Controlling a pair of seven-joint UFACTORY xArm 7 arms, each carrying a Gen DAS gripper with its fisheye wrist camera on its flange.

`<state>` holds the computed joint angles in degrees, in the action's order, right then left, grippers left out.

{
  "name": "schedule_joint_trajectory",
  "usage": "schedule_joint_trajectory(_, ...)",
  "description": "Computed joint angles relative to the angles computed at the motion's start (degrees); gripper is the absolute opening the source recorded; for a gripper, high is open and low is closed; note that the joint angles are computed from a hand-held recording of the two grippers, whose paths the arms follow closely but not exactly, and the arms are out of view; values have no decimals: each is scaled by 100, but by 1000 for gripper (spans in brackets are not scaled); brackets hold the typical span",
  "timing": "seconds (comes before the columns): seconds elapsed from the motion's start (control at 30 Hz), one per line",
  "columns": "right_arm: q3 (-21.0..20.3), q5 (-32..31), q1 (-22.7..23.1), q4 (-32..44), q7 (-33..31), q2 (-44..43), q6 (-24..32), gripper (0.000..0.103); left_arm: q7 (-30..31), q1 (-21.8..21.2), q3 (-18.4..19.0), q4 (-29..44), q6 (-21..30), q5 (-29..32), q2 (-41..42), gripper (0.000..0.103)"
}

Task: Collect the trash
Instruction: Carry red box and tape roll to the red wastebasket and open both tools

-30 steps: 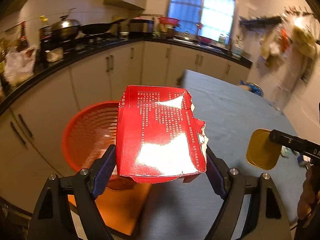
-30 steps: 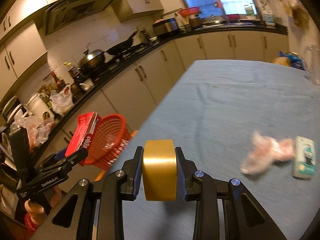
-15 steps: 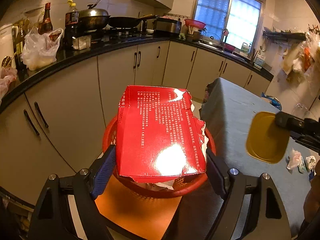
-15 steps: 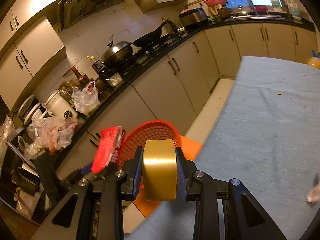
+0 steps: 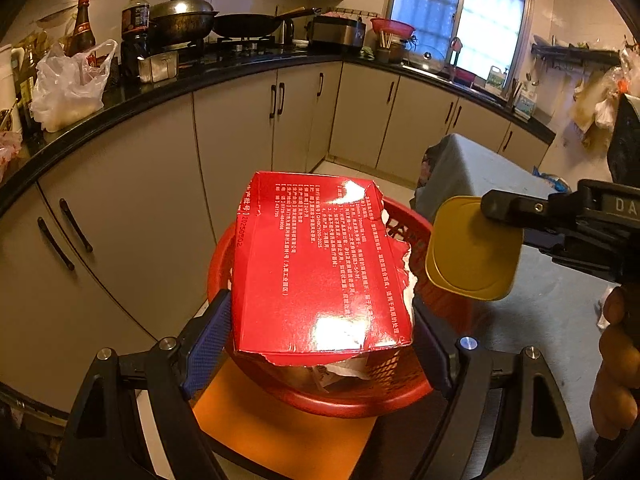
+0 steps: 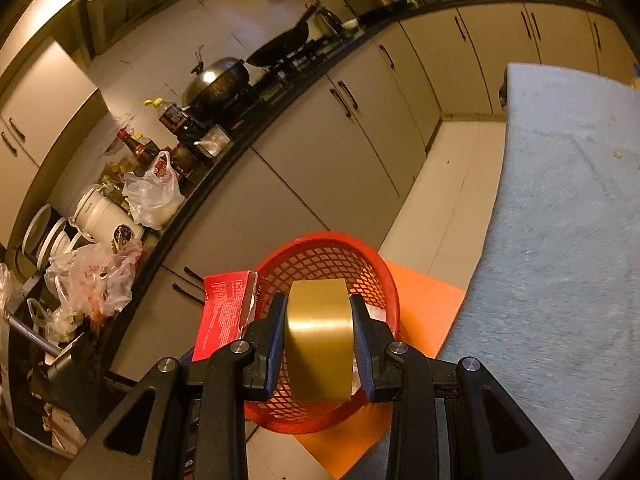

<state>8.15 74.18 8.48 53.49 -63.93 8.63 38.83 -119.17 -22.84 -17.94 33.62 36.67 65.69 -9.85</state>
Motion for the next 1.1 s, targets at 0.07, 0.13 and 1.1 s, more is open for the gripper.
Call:
schedule_joint_trajectory(0.07, 17, -71, 25, 73, 70, 112, -31, 35, 58, 21, 34, 3, -63, 24, 43, 82)
schedule_joint_trajectory(0.13, 43, -116, 22, 134, 121, 187, -21, 35, 138, 60, 89, -11, -152, 65, 59, 82)
schedule_joint_trajectory(1.1, -637, -47, -457, -758, -320, -979, 853, 39, 535, -41, -172, 241, -96, -356, -84, 85)
